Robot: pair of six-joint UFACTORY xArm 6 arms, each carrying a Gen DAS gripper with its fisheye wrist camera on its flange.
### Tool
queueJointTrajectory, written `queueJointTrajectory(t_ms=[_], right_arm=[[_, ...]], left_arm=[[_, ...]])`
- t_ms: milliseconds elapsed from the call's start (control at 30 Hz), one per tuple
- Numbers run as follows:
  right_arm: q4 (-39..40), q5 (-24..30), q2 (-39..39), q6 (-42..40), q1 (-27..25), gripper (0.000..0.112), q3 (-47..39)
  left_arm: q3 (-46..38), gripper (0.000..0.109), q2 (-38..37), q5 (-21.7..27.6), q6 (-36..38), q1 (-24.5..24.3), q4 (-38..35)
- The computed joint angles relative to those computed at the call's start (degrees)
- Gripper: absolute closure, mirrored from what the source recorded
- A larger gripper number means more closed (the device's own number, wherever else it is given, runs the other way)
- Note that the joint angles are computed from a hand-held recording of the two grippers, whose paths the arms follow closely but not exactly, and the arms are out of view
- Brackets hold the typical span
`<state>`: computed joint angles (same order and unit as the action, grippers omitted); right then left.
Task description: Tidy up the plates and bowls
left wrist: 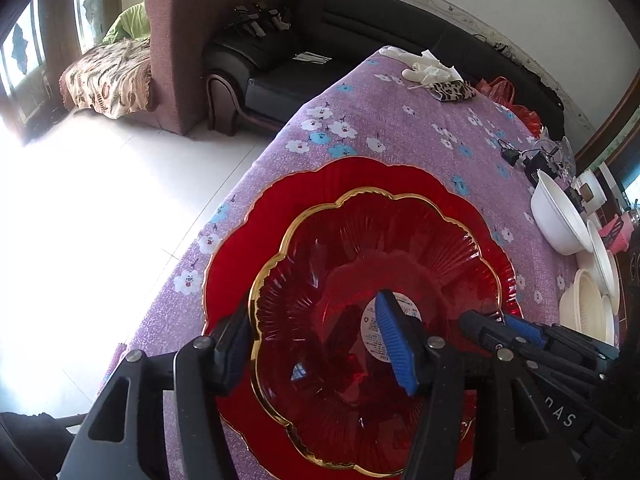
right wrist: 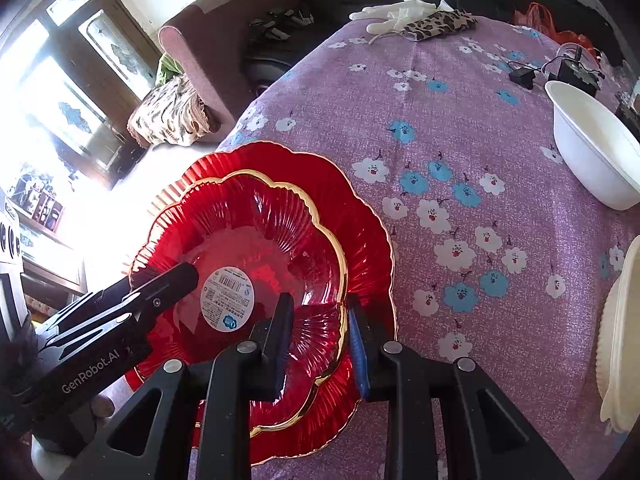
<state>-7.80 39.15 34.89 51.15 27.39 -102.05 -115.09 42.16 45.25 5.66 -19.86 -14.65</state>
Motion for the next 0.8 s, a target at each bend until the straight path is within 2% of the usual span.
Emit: queueJointTrajectory(t_ms=[267, 400, 467, 533, 667, 733, 800], right_arm=[[-3.0, 6.8, -0.6, -0.1, 1.9, 0.084, -0.8], [-7.5, 7.4, -1.1, 1.7, 2.8, 0.082, 0.0], [-10.3, 2.4, -2.8, 4.7, 2.3, 0.077, 3.4], [-12.4, -2.8, -5.1, 8.5, 1.5, 0.077, 7.8], [-6.5, -17.2, -11.1, 8.9, -0.4, 0.077, 19.6], [-7.2, -19.9, -13.5, 10.1, -0.8, 0.069, 23.2], [-7.7, -22.9, -15.2, 10.8, -1.1, 0.066, 25.9]], left_arm=[[6.6, 0.051, -4.5, -0.9, 1.4, -0.2, -2.3], [7.4, 0.047, -4.6, -3.1, 1.0, -0.6, -2.4], [5.6, 0.043, -3.5, -2.9, 2.2, 0.0, -7.5], [2.9, 0.042, -1.6, -2.3, 1.7, 0.3, -9.5], [1.9, 0.042, -1.1, -1.7, 1.1, -0.1, -7.6], [2.3, 0.042, -1.4, -1.3, 0.8, -0.1, -7.9], [3.0, 0.042, -1.8, -1.8, 0.0, -0.2, -7.3]])
